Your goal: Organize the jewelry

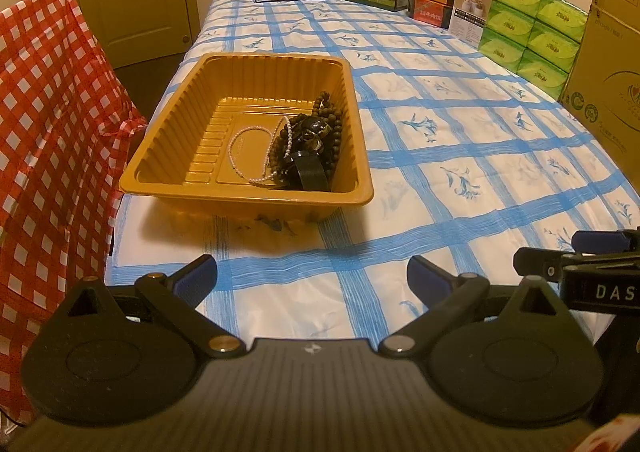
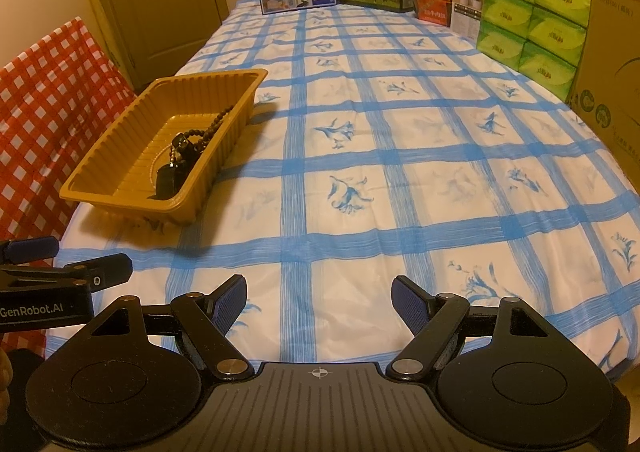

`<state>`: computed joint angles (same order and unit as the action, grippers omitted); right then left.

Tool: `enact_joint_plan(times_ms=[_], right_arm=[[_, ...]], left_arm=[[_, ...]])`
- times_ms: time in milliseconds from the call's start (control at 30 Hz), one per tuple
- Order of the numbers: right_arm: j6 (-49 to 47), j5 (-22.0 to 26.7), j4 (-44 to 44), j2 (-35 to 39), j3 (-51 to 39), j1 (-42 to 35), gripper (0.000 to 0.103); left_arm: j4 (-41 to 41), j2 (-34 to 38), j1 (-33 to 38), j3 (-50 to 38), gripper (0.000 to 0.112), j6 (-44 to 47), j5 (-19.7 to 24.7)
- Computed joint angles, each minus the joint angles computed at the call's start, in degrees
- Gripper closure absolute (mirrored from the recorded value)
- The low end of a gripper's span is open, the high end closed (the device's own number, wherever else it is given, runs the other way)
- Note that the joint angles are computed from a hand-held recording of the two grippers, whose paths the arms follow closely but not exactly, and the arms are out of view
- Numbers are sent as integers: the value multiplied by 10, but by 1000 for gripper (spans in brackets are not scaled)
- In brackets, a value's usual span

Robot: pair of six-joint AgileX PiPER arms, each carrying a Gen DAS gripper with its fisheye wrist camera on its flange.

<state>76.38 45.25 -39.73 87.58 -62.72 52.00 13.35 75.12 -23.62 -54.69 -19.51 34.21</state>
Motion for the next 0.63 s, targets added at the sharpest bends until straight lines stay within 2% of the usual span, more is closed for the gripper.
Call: enact_joint_plan(times_ms=[433, 633], right_arm=[[-1, -3, 1, 0, 2, -2, 24], [0, -3, 0, 0, 3, -2, 24]], left_arm=[[2, 1, -2, 2, 11, -6, -1], [4, -2, -4, 12, 11, -15, -17]])
